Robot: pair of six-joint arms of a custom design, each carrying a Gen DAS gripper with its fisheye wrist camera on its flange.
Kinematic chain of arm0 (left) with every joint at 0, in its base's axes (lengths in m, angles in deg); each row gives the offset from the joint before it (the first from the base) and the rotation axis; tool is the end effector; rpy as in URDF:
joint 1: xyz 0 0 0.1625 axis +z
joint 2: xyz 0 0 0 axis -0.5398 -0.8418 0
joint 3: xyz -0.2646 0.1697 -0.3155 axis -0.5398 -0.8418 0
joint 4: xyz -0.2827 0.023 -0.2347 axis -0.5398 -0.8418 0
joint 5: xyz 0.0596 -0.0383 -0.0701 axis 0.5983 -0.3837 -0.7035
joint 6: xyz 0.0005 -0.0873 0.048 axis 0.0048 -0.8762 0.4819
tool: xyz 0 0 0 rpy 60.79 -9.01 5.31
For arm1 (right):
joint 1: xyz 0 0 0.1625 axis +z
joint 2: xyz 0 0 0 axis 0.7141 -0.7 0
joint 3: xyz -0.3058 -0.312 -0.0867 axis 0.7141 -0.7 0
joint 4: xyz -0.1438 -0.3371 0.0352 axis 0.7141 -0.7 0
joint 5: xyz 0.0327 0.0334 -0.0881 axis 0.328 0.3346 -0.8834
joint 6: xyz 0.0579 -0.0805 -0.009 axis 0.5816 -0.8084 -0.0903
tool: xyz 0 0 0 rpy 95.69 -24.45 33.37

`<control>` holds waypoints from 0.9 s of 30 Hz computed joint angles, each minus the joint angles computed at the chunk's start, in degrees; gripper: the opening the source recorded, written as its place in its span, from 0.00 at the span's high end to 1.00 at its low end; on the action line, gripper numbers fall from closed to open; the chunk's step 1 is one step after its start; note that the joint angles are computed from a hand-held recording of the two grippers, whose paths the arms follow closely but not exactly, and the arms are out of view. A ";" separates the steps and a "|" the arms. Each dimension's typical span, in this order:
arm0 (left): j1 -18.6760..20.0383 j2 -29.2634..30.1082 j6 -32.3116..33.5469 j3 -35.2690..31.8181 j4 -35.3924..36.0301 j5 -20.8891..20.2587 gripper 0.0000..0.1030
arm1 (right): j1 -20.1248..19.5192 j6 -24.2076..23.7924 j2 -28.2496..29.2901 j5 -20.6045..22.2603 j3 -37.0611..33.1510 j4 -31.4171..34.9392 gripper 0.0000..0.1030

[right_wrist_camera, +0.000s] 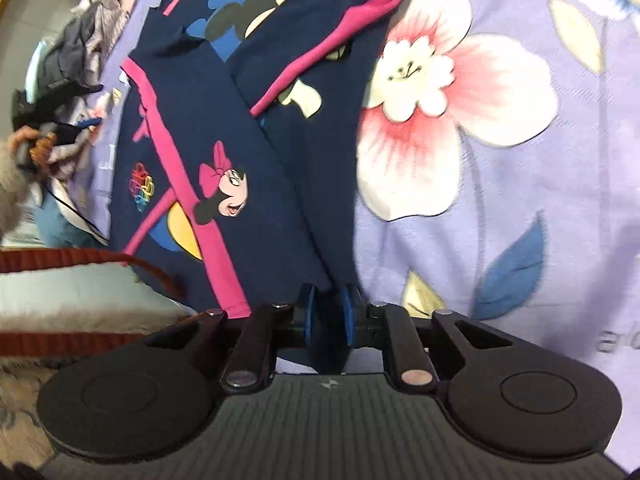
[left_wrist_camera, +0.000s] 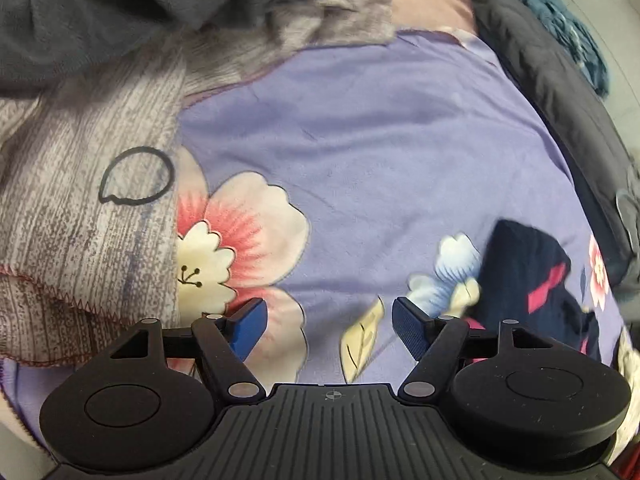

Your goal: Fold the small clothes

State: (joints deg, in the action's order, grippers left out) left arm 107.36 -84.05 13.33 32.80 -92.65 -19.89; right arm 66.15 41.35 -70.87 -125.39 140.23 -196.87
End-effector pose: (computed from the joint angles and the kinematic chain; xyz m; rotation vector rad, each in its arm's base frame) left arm -0.0379 -0.8169 0.4183 0.0054 2.6921 -0.3567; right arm 0.2678 -0.4227 0.1668 -0.4585 -2.7767 0.5071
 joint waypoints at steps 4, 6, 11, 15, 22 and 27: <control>-2.19 -3.82 5.21 8.81 -3.42 -0.19 0.00 | 1.21 -2.68 1.15 -2.24 0.43 -8.54 0.66; -3.34 -6.52 8.13 14.91 -7.45 -1.79 0.00 | 0.27 -4.52 2.75 -1.87 -0.97 -10.91 0.66; -4.95 -10.50 11.32 23.43 -11.90 -9.24 0.00 | -3.29 -8.89 7.16 0.72 -4.28 -14.80 0.66; -6.12 -11.00 13.52 28.63 -12.13 -10.51 0.00 | -8.22 -3.36 10.08 10.29 -1.01 -28.79 0.54; -5.85 -10.60 12.33 32.80 -10.60 -8.21 0.00 | -13.85 -5.29 5.48 28.94 0.73 -18.85 0.46; -5.86 -11.58 14.83 34.86 -12.24 -7.60 0.00 | -14.40 -6.11 -0.59 32.78 5.76 -14.54 0.62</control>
